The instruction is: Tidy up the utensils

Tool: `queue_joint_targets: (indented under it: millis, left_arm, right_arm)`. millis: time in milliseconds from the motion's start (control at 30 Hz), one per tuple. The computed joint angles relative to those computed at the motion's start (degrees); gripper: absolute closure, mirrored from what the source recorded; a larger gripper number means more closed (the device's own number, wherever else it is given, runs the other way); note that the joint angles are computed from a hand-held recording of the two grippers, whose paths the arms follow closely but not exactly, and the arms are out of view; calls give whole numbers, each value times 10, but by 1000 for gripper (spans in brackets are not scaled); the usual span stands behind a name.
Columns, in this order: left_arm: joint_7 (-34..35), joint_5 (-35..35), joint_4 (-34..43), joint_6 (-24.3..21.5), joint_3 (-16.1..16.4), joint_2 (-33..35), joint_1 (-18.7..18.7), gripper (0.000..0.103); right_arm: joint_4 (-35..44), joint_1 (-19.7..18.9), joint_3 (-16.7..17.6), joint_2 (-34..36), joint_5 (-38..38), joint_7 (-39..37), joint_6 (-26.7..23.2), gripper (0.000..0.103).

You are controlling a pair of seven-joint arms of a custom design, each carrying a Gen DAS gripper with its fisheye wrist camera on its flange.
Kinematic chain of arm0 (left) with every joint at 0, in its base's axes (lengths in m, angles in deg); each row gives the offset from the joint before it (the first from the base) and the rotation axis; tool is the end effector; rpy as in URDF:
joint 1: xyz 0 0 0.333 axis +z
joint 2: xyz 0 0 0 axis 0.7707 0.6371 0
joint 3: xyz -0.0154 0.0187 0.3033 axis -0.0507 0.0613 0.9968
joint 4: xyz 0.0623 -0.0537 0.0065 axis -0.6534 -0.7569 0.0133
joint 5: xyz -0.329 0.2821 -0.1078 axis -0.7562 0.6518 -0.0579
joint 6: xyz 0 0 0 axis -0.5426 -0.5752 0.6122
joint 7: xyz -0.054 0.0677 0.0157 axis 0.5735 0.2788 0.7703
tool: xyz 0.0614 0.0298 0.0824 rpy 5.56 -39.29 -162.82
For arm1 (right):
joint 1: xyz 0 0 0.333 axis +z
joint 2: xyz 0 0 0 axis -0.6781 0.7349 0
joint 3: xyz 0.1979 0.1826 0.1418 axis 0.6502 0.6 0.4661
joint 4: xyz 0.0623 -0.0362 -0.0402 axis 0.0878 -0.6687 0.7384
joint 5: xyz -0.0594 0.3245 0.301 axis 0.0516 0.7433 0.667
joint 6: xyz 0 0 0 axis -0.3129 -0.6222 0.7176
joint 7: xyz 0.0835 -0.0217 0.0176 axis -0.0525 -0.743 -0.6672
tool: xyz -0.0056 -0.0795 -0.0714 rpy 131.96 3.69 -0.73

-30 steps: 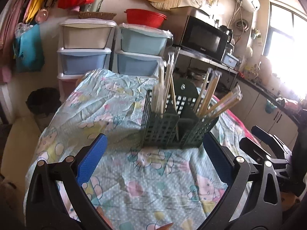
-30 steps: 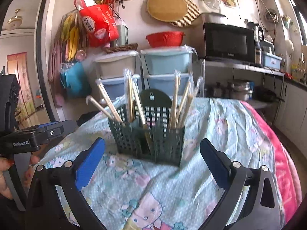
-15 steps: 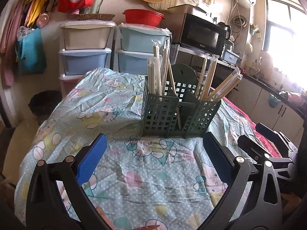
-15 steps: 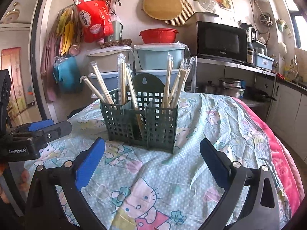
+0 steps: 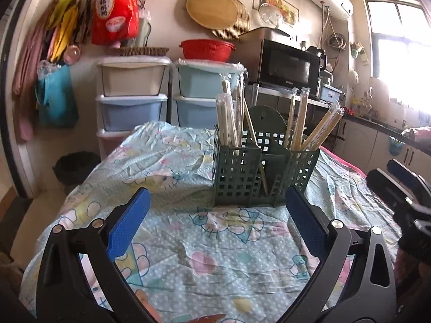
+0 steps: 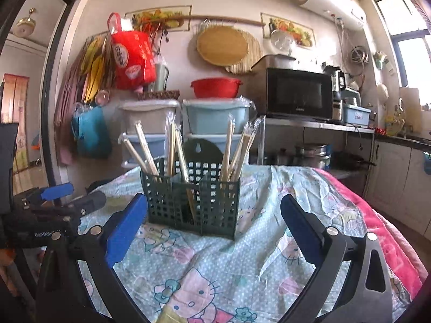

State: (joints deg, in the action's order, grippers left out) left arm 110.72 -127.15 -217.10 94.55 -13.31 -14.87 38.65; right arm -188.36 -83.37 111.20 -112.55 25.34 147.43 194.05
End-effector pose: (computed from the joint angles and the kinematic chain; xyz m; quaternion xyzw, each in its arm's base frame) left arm 0.5322 -0.0848 0.5445 -0.4497 0.6766 -0.5140 0.2753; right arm 0.4438 0.1610 0.5267 -0.5087 0.5634 -0.4881 0.4309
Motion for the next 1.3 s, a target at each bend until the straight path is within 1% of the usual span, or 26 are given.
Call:
queue_joint_targets:
  millis: [100, 233, 533, 1300]
  left_arm:
    - [26, -23, -1, -1, 0, 0, 0, 11]
    - [47, -45, -1, -1, -7, -1, 7, 11]
    - [57, -59, -5, -8, -15, -7, 20, 11]
    - [52, -58, -6, -9, -17, -8, 24, 11]
  right_arm:
    - [-6, -17, 21, -27, 14, 14, 2, 7]
    - [-10, -27, 32, -46, 17, 30, 5, 7]
    - [-6, -27, 26, -41, 2, 51, -12, 7]
    - [-5, -33, 26, -45, -26, 84, -16, 7]
